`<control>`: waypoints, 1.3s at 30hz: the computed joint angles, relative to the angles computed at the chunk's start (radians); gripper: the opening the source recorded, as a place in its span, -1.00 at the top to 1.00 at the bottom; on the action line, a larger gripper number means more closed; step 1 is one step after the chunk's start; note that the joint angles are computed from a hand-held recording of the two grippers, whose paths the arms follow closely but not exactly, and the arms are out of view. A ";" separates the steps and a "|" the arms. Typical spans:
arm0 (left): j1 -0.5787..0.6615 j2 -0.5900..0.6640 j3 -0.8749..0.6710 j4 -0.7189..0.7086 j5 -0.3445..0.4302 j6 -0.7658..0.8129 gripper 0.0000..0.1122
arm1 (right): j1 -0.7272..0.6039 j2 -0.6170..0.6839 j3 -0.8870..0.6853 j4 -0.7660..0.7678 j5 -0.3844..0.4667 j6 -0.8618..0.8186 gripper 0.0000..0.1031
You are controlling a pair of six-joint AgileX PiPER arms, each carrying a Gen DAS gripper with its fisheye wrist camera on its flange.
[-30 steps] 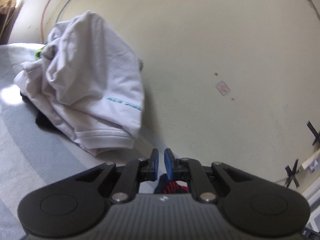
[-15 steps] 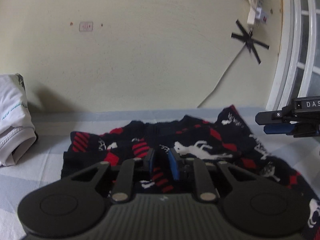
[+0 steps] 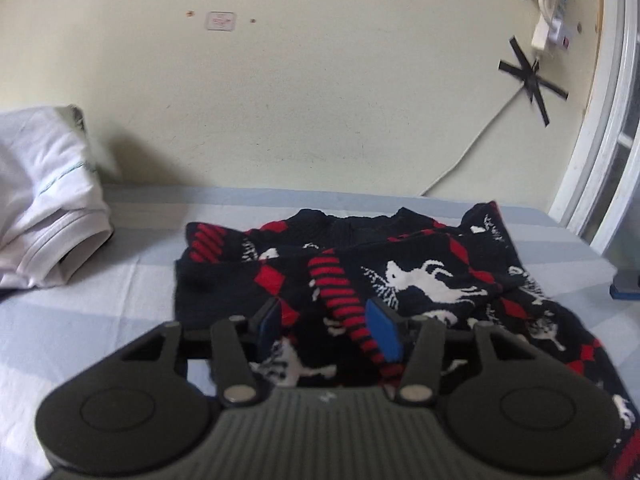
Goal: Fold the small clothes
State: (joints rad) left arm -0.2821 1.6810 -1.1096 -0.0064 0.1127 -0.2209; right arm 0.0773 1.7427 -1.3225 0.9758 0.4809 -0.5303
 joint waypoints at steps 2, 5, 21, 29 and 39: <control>0.052 -0.143 0.126 -0.200 0.025 0.194 0.15 | -0.088 -0.143 0.151 0.096 0.067 -0.187 0.28; 0.164 -0.345 0.288 -0.439 0.134 0.483 0.14 | -0.261 -0.308 0.311 0.104 0.252 -0.313 0.21; -0.350 -0.928 0.586 0.240 0.667 -0.393 0.17 | -0.395 -0.520 0.723 0.149 0.548 -0.540 0.33; -0.345 -0.928 0.548 0.188 0.679 -0.340 0.82 | -0.367 -0.493 0.674 0.181 0.556 -0.558 0.85; 0.274 -0.637 0.282 -0.507 0.430 0.341 0.74 | -0.228 -0.254 0.359 0.476 0.324 -0.591 0.84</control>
